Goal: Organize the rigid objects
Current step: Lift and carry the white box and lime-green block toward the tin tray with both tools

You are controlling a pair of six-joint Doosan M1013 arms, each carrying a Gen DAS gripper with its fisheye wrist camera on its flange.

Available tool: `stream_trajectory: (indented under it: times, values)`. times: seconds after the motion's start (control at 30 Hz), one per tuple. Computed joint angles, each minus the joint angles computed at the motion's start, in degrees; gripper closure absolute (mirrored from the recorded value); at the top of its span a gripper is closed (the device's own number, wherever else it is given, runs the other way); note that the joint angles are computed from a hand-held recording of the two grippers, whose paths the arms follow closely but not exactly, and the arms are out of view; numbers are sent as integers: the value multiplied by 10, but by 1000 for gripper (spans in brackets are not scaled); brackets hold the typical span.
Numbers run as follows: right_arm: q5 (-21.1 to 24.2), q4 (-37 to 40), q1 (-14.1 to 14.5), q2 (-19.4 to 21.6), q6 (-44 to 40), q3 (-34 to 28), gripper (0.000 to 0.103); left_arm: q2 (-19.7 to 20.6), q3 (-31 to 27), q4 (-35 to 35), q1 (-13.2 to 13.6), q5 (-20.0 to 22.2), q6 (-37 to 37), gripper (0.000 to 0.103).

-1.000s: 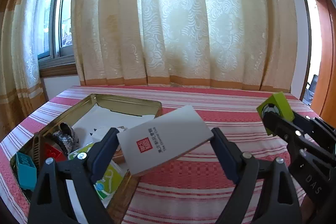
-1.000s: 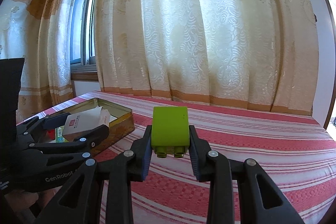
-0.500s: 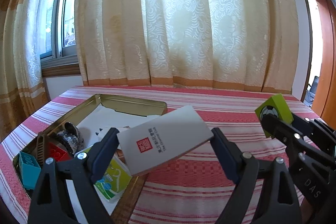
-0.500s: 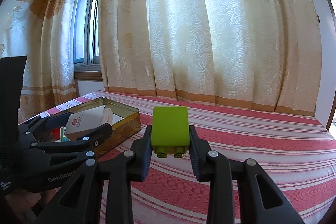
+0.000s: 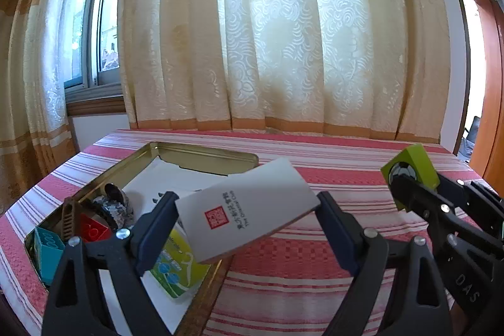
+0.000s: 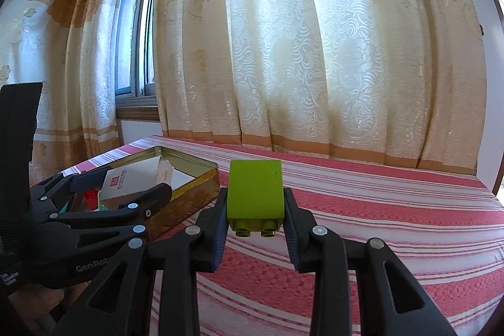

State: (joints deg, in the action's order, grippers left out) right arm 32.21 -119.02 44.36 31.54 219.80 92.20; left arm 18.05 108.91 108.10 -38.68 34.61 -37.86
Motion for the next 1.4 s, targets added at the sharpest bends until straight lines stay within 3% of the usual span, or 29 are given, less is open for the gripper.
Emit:
stream_trajectory:
  times: [1.4]
  values:
    - [-26,-3,9,12,-13,-20,69,-16,29,33,12,22,-54,14]
